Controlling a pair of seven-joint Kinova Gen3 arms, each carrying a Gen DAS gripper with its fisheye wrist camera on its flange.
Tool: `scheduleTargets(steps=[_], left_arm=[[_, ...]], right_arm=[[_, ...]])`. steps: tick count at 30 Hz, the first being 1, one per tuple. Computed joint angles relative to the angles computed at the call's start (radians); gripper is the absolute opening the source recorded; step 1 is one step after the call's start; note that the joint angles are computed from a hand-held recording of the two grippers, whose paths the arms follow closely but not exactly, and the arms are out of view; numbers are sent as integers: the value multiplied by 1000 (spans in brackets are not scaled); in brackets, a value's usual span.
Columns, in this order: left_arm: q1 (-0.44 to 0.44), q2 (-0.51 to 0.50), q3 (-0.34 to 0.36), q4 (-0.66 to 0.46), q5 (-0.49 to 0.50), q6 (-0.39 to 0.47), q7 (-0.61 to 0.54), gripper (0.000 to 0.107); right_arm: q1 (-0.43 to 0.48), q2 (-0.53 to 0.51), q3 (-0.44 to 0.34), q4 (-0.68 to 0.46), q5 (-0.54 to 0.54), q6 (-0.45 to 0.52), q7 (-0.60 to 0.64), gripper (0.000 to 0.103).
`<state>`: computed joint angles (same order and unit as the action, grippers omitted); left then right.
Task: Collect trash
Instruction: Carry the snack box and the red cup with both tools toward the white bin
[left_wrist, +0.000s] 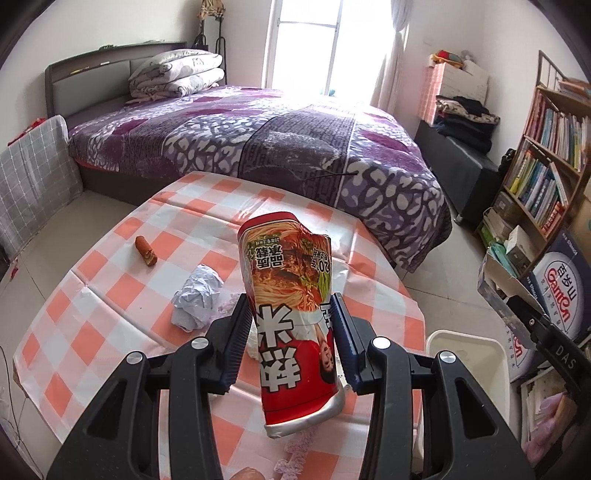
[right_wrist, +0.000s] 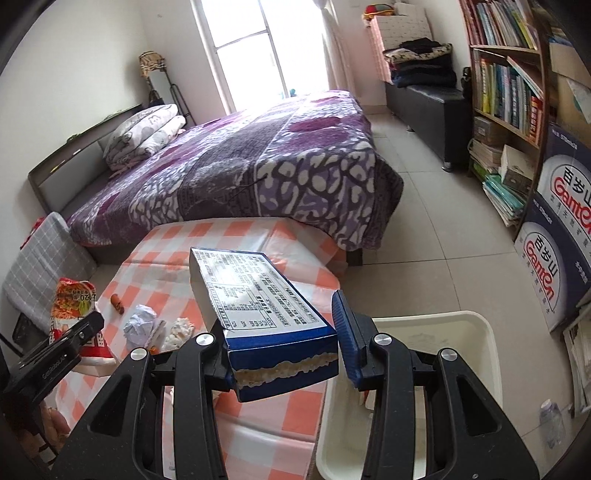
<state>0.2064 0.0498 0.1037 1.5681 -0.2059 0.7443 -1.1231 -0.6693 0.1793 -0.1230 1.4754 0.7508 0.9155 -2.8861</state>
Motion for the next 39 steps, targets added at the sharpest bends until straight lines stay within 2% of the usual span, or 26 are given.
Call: scheduleTargets(steps=[6,12,13,14,15,19,24,39], left_arm=[[36,19,22,-17,-6,0,3,43],[79,40,35,-38,-1,0,0,43],[86,45,37,-43,2,2,-1,43],[92,48,38,-46,4,3,-3,43],[99,53,40,-52,7,5,-6,43],[131,71,45,-68,2,10,-3,43],[172,98,50,-94,-5,18,-1,43],[253,160,47,-144,-7,43,-7,44]], right_arm=[[33,-16,11,14,-36,71,-49,40],[86,-49,7,47,-99,98,-63,43],[98,-54,6,52,-116,99,-63,47],[111,-65,5,63,-135,93,-69,61],[122,-76,5,76,-143,84,-87,69],[156,-112,-8,115,-146,70,-116,71],[224,-162,-17,174,-220,-10,-86,75],[311,-206,-43,224,-271,-53,-42,77]])
